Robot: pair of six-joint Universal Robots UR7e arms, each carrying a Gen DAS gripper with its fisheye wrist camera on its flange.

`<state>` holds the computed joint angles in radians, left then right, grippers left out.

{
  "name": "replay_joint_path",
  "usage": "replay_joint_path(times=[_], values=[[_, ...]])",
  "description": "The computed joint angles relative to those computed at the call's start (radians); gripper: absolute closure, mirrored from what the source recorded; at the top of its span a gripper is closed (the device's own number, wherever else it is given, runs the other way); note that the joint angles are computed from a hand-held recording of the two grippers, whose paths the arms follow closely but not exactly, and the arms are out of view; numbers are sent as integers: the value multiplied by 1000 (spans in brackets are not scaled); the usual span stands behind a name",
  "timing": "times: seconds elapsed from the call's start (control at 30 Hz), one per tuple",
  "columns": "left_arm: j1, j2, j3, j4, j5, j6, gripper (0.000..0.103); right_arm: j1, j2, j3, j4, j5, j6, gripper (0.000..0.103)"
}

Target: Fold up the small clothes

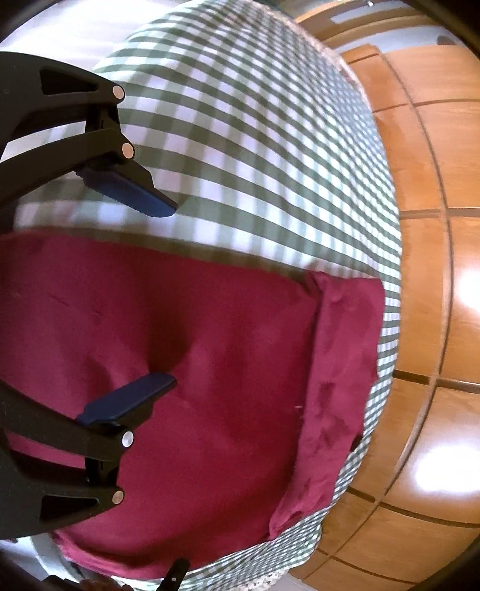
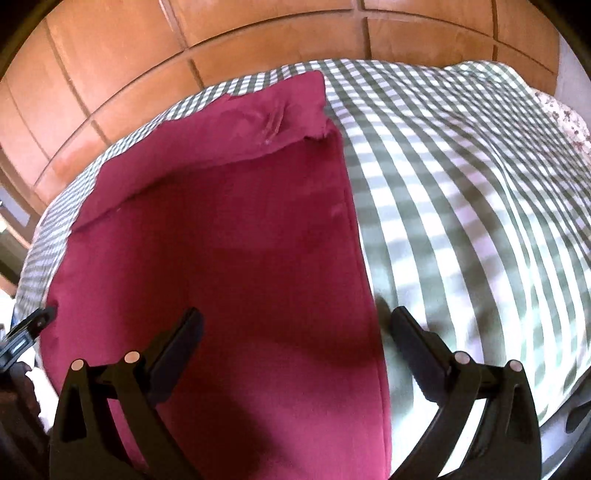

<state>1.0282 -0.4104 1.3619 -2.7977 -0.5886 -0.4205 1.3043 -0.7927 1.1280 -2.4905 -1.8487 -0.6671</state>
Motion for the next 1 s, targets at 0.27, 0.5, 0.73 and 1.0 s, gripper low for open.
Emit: replay_joint_path(times=[0.27,0.5,0.73,1.0], values=[[19,-139,167,13,-178,-50,41,-39,-125,102,164,0,57,11],[37,-202,256,37,-422,30,48,-68,-159,139,269,-48,86,54],[39,-199,266,22,-538,96,94,-41,-167,104,395,33,26,93],[78,-209,226,-217,-743,124,94,-35,-103,-49,431,333,143,93]])
